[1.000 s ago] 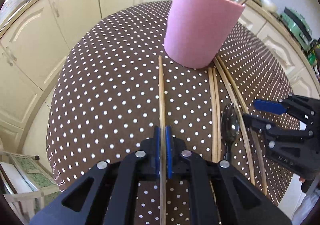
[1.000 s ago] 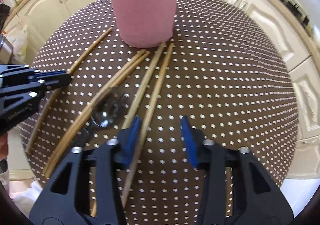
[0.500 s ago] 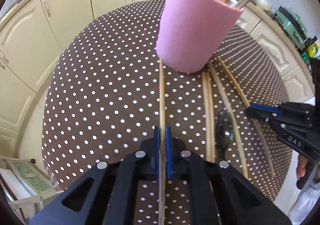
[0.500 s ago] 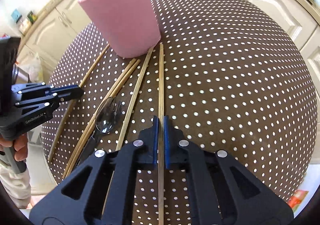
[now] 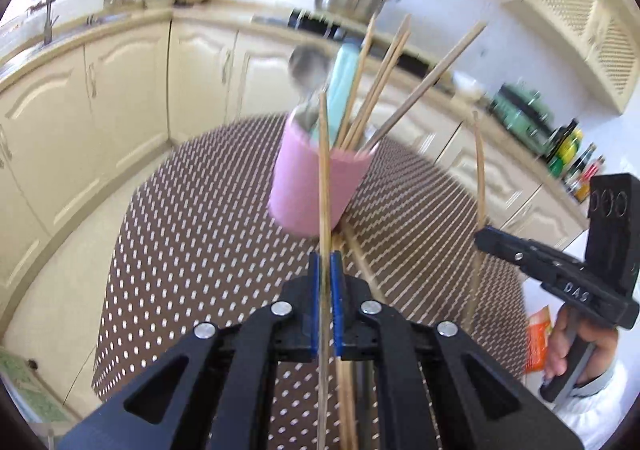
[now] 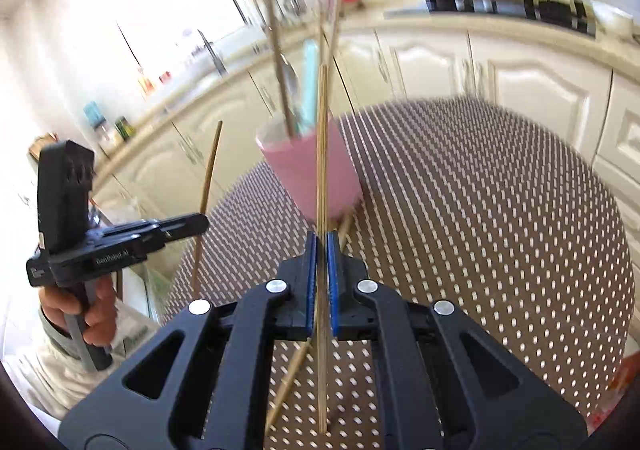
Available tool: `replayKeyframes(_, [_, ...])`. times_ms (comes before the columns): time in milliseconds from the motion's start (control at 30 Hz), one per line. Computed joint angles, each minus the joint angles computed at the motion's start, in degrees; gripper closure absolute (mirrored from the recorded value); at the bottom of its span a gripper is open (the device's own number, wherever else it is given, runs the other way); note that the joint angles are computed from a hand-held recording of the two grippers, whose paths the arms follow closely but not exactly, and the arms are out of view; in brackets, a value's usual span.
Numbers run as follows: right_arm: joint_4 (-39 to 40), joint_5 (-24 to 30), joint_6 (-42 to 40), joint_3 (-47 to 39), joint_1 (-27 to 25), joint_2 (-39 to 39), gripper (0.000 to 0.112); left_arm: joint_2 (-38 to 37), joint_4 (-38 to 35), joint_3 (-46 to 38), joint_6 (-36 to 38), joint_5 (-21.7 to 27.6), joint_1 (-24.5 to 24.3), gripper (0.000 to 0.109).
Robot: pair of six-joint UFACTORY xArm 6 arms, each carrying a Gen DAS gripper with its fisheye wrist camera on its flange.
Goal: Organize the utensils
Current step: 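Lift both chopsticks over the pink cup and release the left tool's chopstick in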
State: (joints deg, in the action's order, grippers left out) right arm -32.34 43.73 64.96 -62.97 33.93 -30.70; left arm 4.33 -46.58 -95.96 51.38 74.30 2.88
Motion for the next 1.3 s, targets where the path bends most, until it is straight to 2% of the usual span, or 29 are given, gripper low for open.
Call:
replayKeyframes(67, [-3.68, -1.98, 1.98, -0.43, 0.52, -0.28, 0.107, -2.17, -2.84, 1.87, 1.33, -1.65, -0.22, 0.103])
replayKeyframes(100, [-5.55, -2.68, 2.74, -2.92, 0.57, 2.17, 0.107, -3.27, -4.27, 2.81, 2.17, -2.66, -0.30, 0.103])
replayKeyframes(233, [-16.52, -2.50, 8.10, -8.97, 3.41, 6.11, 0.107, -5.52, -9.12, 4.60, 4.62, -7.19, -1.45, 0.103])
replayKeyframes(400, [-25.54, -0.07, 9.58, -17.17, 5.19, 11.11, 0.107, -6.18, -16.30, 3.82, 7.26, -13.85, -3.62, 0.103])
replayKeyframes(567, [-25.60, -1.71, 5.12, -25.52, 1.79, 17.10, 0.107, -5.48, -20.89, 0.98, 8.61, -21.27, -6.80, 0.103])
replayKeyframes(667, [-27.26, -0.42, 4.62, -29.59, 2.01, 19.82, 0.107, -4.57, -24.36, -0.08, 10.27, -26.14, -8.72, 0.103])
replayKeyframes(867, [-30.61, -0.85, 5.54, -31.17, 0.66, 21.97, 0.107, -1.70, -31.84, -2.29, 13.25, -34.78, -11.96, 0.103])
replayKeyframes(1033, [-30.60, 0.21, 5.07, -32.00, 0.62, 23.64, 0.107, 2.33, -28.81, -5.05, 10.06, -36.46, -13.69, 0.103])
replayKeyframes(1300, [-28.12, 0.36, 3.74, -30.80, 0.29, 24.55, 0.107, 2.41, -25.91, -1.26, 12.47, -34.77, -13.64, 0.103])
